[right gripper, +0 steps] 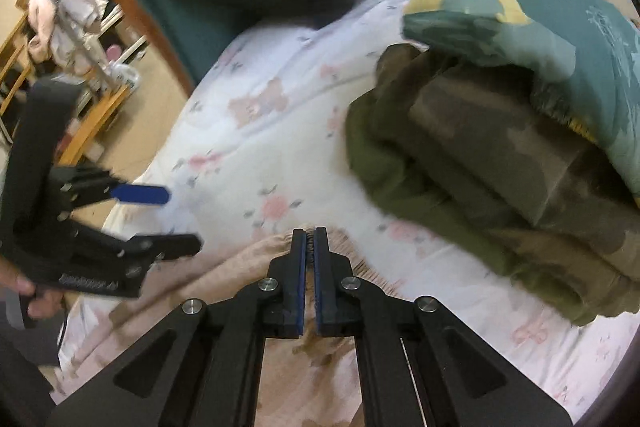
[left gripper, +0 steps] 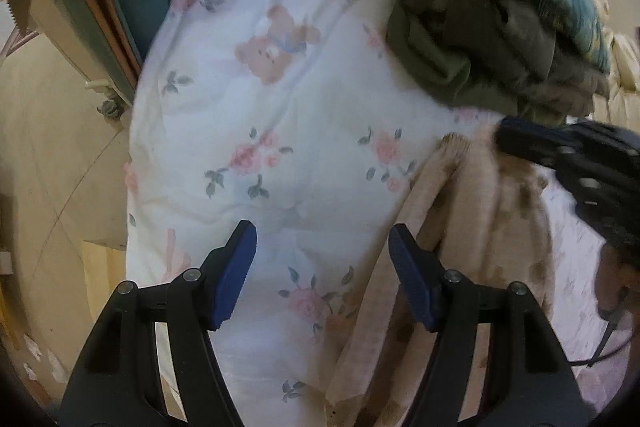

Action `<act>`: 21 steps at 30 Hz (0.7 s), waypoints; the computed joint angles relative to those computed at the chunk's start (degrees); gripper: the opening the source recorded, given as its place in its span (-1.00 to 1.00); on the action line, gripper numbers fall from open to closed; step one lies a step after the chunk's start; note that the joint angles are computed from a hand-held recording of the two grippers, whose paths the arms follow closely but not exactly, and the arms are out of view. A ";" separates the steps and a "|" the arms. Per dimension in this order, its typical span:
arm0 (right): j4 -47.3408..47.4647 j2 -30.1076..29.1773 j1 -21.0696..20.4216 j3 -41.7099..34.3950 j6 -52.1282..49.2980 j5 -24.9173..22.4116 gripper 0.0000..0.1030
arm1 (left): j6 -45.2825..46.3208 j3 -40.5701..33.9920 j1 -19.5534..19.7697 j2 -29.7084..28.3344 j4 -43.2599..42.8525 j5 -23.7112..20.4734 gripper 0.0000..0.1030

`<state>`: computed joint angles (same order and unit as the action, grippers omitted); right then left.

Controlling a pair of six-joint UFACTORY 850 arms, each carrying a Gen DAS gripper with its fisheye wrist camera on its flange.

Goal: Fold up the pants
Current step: 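Open both grippers and move them to the elastic waistband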

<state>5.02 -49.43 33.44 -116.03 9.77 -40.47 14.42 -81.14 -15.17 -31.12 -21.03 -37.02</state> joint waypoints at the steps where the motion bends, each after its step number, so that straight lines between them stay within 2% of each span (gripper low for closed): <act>1: 0.41 -1.71 -0.14 -2.02 -0.17 -0.93 -0.96 | 0.87 0.28 0.28 0.48 -1.41 0.48 0.27; 6: -1.13 -8.37 -0.13 -10.02 4.92 -5.78 -0.95 | 5.73 0.39 0.08 0.72 -6.77 -0.41 0.28; 8: -0.02 -9.59 -0.42 -11.51 6.20 -6.87 -0.87 | 3.98 -0.06 -1.43 -0.63 -4.55 -1.58 0.28; 10: -0.68 -8.12 -0.73 -9.62 8.17 -5.41 -0.80 | 0.55 -0.38 -3.34 -2.18 1.94 -3.71 0.28; 11: 0.60 -6.69 -1.19 -7.70 8.04 -4.27 -0.77 | -1.64 0.10 -4.20 -2.17 5.74 -3.24 0.28; 12: 2.97 -4.27 -1.99 -4.40 7.33 -2.72 -0.67 | -2.52 0.83 -4.85 -1.85 8.33 -2.15 0.28; 13: 3.09 -2.16 -2.45 -1.58 7.86 -1.65 -0.48 | -3.20 1.78 -5.51 -1.21 11.15 -0.85 0.28; 14: 2.40 0.14 -2.72 1.56 8.56 -0.25 -0.39 | -4.69 2.10 -5.96 -0.88 14.07 -0.27 0.28; 15: 1.08 3.67 -3.14 6.73 9.79 2.30 -0.22 | -5.21 2.29 -5.95 -0.65 14.85 0.08 0.28; 17: 0.31 9.53 -4.25 15.86 13.00 7.08 -0.16 | -6.34 2.70 -5.72 -0.32 15.81 0.51 0.28; 18: 2.84 12.44 -5.25 20.78 13.52 9.25 -0.16 | -5.20 2.76 -5.19 -0.30 14.69 0.23 0.28; 21: 9.20 17.14 -7.06 29.88 12.38 12.20 -0.12 | -3.38 3.12 -4.16 -0.08 14.09 0.32 0.28</act>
<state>14.22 -32.29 26.38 -86.15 22.16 -28.28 11.04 -78.02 -19.34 -31.19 -6.94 -36.70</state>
